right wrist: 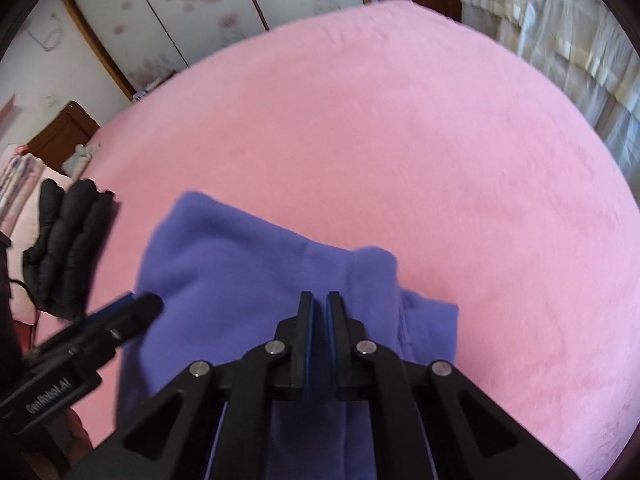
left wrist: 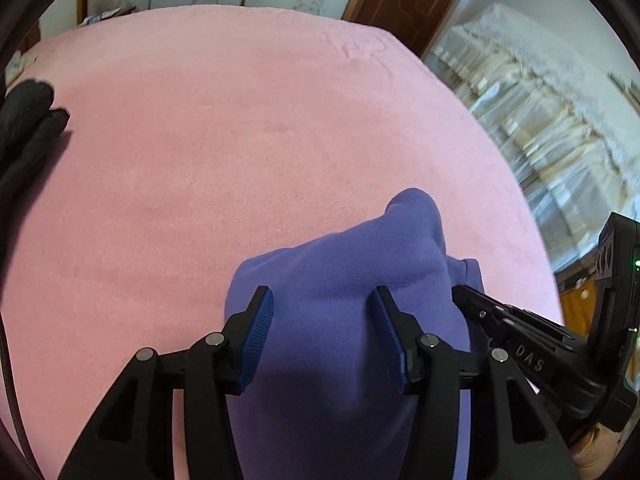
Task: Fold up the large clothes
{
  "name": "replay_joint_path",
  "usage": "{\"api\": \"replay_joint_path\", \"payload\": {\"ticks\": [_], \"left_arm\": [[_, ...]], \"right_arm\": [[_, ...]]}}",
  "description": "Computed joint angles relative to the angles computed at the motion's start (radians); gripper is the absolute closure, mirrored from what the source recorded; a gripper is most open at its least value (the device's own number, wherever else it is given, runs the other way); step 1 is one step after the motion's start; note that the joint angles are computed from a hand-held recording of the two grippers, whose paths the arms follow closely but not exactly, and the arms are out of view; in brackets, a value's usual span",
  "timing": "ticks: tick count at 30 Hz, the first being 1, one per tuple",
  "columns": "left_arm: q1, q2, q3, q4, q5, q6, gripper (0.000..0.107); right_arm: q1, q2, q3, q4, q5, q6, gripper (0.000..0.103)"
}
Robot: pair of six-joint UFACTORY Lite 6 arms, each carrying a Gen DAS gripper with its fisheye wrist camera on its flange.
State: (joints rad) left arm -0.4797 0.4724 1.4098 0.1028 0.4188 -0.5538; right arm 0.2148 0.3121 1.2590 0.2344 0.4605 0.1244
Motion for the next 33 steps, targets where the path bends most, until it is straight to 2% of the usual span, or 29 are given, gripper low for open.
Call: {"api": "replay_joint_path", "payload": {"ticks": [4, 8, 12, 22, 28, 33], "left_arm": [[-0.028, 0.075, 0.069, 0.121, 0.048, -0.074, 0.056], [-0.038, 0.132, 0.134, 0.156, 0.09, -0.08, 0.056], [-0.054, 0.117, 0.11, 0.198, 0.081, -0.124, 0.056], [-0.067, 0.091, 0.07, 0.261, 0.053, -0.199, 0.054], [-0.069, 0.048, 0.021, 0.301, 0.033, -0.259, 0.053], [-0.077, 0.001, -0.002, 0.33, 0.058, -0.307, 0.053]], "right_arm": [[0.017, 0.065, 0.008, -0.036, -0.012, 0.02, 0.103], [0.03, 0.108, 0.02, -0.073, -0.029, 0.051, 0.103], [0.028, 0.1, -0.004, -0.043, -0.053, 0.025, 0.103], [0.047, 0.092, -0.002, -0.121, -0.053, 0.091, 0.103], [0.075, 0.088, 0.037, -0.222, 0.001, 0.189, 0.103], [0.079, 0.054, 0.055, -0.225, 0.051, 0.199, 0.101]]}}
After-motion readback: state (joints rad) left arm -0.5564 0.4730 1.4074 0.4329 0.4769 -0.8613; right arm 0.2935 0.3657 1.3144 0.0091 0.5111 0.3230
